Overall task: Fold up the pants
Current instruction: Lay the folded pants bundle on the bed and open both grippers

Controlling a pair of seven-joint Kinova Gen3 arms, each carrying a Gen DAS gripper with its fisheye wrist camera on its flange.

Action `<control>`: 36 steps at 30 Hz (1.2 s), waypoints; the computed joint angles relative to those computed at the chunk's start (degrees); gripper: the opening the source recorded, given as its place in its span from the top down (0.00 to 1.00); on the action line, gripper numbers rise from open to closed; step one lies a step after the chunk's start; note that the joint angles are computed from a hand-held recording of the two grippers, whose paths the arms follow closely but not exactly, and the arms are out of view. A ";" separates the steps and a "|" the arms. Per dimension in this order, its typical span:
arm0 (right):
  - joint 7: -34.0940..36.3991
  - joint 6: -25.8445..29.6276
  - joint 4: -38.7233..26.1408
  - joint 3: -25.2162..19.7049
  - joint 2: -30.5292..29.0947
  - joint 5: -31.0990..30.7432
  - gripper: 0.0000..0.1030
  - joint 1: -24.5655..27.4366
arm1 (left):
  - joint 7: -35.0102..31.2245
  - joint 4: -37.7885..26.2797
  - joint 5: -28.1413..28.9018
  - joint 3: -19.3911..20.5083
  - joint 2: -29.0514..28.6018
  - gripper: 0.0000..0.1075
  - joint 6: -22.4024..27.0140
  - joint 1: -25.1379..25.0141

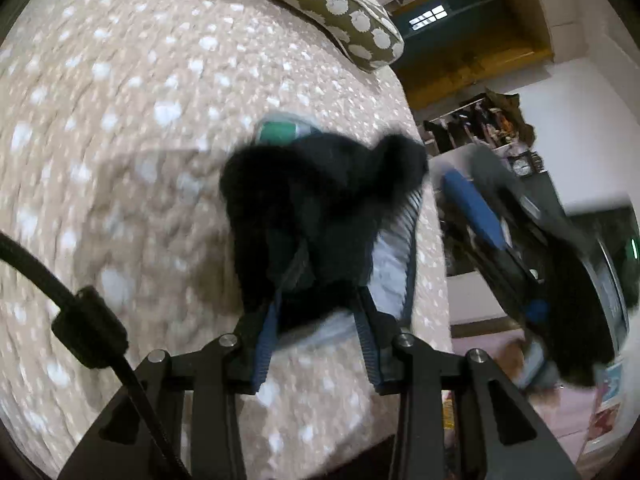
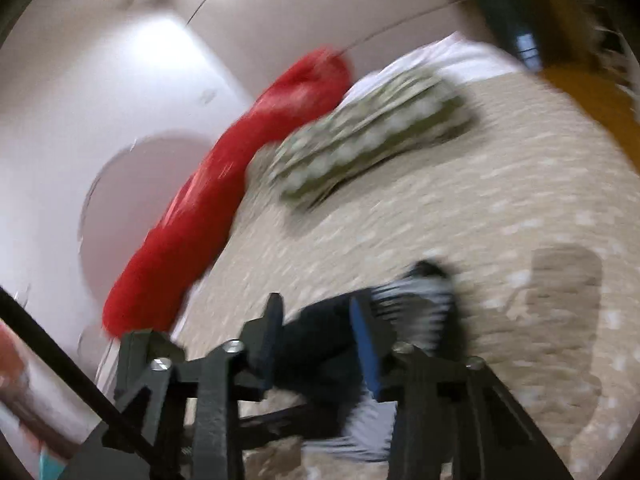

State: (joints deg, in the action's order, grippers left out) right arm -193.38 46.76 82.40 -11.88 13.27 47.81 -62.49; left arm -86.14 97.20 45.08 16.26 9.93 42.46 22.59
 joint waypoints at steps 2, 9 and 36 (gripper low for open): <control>4.66 -0.36 -2.95 -4.01 2.94 -4.66 0.69 5.31 | -1.86 3.14 2.41 0.08 -2.07 0.67 -0.42 -0.70; 12.63 -8.69 -1.73 -6.91 5.60 -18.53 0.69 14.63 | -1.85 7.71 1.35 -1.68 -6.27 0.65 1.18 -0.22; -22.73 26.17 6.06 -10.77 -0.47 9.18 0.45 -11.93 | 23.24 3.04 -28.34 42.42 -26.52 0.46 3.69 -39.09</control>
State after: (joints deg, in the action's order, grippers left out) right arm -216.11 72.93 88.45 -22.65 12.80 57.00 -74.42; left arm -62.90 100.25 16.73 58.68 -16.60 46.16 -16.50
